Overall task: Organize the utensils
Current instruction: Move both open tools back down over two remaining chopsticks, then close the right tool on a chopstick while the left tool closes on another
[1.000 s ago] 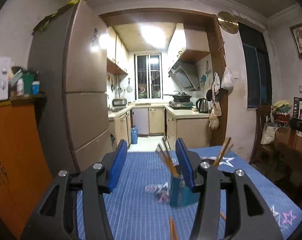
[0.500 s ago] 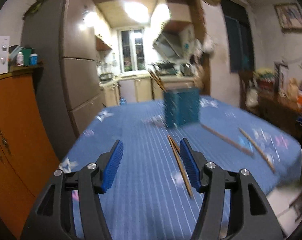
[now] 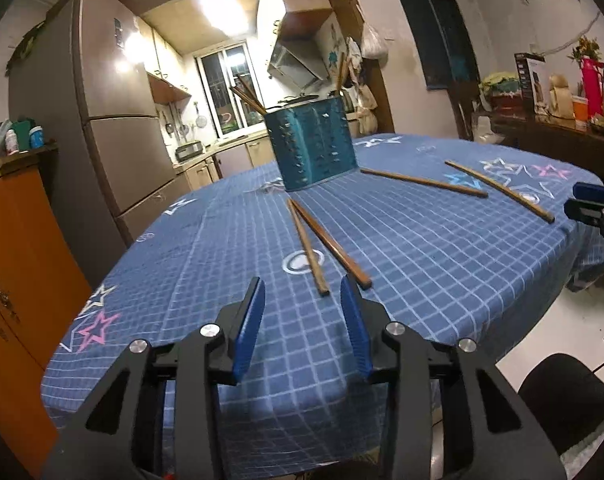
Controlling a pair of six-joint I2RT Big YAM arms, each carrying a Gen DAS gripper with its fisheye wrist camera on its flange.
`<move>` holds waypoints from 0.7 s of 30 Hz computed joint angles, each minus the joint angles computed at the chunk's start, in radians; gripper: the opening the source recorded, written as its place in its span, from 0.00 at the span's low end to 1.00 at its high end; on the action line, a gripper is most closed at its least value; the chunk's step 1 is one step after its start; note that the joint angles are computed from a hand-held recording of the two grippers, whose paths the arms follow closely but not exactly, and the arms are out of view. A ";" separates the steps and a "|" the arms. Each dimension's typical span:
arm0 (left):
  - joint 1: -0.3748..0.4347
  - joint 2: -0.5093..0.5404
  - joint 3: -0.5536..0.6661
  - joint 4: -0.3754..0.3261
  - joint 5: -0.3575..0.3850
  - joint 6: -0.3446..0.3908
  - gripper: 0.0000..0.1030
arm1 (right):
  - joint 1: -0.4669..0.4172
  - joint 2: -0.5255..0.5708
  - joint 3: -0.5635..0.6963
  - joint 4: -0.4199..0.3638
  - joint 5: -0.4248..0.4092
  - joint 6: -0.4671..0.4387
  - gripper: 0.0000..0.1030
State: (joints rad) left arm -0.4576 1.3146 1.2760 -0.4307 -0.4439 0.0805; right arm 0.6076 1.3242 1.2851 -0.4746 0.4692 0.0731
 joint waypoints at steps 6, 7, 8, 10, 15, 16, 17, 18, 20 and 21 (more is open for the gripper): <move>0.001 0.032 -0.003 0.005 -0.015 -0.025 0.37 | 0.000 0.020 0.002 0.003 0.016 0.023 0.28; 0.002 0.035 -0.003 0.013 -0.018 -0.030 0.37 | 0.000 0.024 0.003 0.005 0.018 0.025 0.28; 0.003 0.039 -0.001 0.014 -0.020 -0.033 0.37 | 0.001 0.029 0.005 0.006 0.026 0.028 0.28; 0.006 0.043 -0.001 0.026 -0.010 -0.037 0.33 | -0.001 0.036 0.010 0.007 0.029 0.032 0.28; 0.003 0.043 -0.010 0.058 0.001 -0.046 0.25 | -0.002 0.051 0.020 0.019 0.037 0.023 0.28; 0.002 0.045 -0.007 0.058 -0.003 -0.046 0.25 | -0.002 0.053 0.023 0.019 0.031 0.027 0.28; 0.004 0.047 -0.005 0.054 0.002 -0.049 0.25 | 0.000 0.053 0.025 0.022 0.030 0.030 0.28; 0.005 0.045 -0.004 0.050 0.006 -0.051 0.25 | 0.003 0.051 0.023 0.028 0.032 0.025 0.28; 0.006 0.042 -0.010 0.056 0.010 -0.051 0.25 | 0.014 0.051 0.022 0.041 0.044 0.001 0.28; 0.007 0.040 -0.011 0.060 0.009 -0.050 0.25 | 0.017 0.054 0.024 0.041 0.042 -0.005 0.28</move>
State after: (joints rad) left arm -0.4504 1.3551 1.2647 -0.3711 -0.4345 0.0310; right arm 0.6244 1.3783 1.3089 -0.4331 0.5113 0.0682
